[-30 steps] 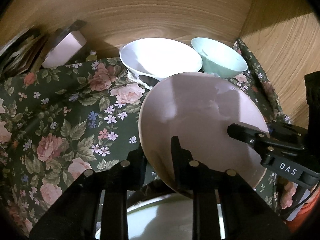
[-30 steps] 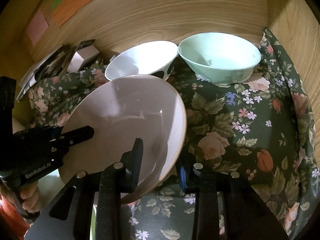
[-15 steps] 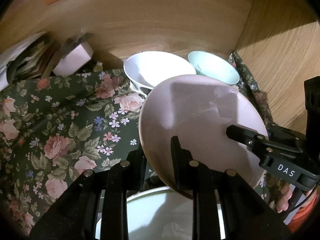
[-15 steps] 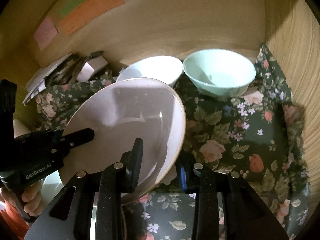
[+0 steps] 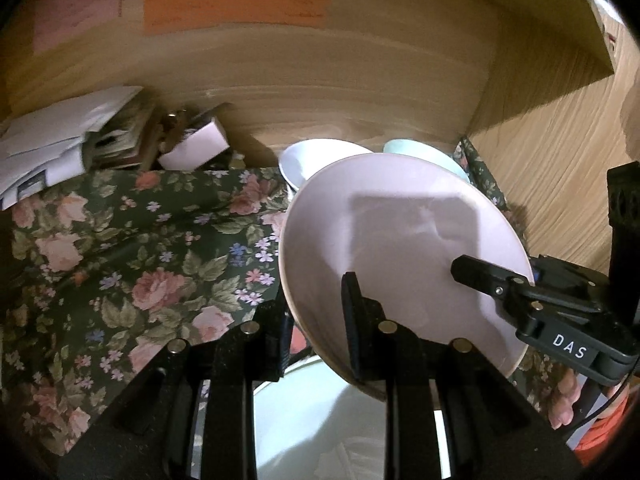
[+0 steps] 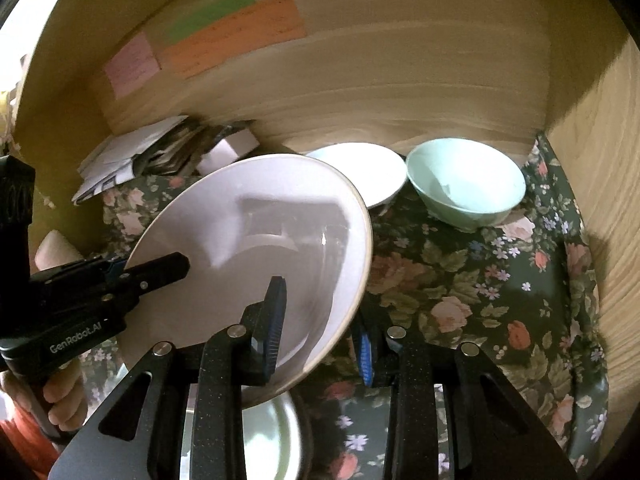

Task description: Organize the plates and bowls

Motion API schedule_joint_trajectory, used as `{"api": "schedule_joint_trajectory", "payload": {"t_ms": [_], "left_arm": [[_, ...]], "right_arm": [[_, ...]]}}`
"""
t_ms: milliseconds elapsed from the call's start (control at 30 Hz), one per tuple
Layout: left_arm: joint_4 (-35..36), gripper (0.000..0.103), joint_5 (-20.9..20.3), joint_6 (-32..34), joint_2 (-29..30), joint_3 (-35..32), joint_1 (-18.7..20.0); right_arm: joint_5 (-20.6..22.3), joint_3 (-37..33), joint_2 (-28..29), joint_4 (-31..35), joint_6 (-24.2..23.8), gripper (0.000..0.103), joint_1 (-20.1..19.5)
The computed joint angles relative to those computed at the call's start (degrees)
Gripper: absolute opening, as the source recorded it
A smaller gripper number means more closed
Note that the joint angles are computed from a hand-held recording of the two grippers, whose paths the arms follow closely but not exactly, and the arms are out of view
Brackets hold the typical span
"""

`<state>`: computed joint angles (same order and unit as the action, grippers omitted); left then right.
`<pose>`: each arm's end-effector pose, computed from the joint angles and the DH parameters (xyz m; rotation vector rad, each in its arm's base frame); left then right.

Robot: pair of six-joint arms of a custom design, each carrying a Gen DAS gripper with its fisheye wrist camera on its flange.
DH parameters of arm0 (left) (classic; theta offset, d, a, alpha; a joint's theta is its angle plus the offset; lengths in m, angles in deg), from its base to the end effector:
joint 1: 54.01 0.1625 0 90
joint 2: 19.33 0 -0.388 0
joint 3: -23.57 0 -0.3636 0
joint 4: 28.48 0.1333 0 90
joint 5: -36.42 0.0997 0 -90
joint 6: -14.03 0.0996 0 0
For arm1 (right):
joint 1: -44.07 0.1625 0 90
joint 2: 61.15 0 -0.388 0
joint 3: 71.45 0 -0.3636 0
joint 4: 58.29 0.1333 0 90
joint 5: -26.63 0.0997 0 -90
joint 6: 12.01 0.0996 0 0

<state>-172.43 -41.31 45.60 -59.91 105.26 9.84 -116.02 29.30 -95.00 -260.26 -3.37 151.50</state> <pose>-0.1643 -0.6852 0.1031 1.3698 2.5581 -0.3114 0.2248 -0.5353 0.0721 -0.2784 -2.2020 1.1215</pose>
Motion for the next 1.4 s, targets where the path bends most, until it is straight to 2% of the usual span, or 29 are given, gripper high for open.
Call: {"api": "schedule_joint_trajectory", "payload": {"t_ms": [433,1400], "left_arm": [[-2.4,0.022,0.4,-0.2,-5.6,3.7,2.0],[-2.9,0.022,1.4,-1.1,-13.3,4.2,9.7]], "right_arm": [[1.8,-5.1,3.7,2.9,-1.5,0.028,2.3],[7.9,-22.6,14.9,15.1,-3.8,0.028,5.8]]}}
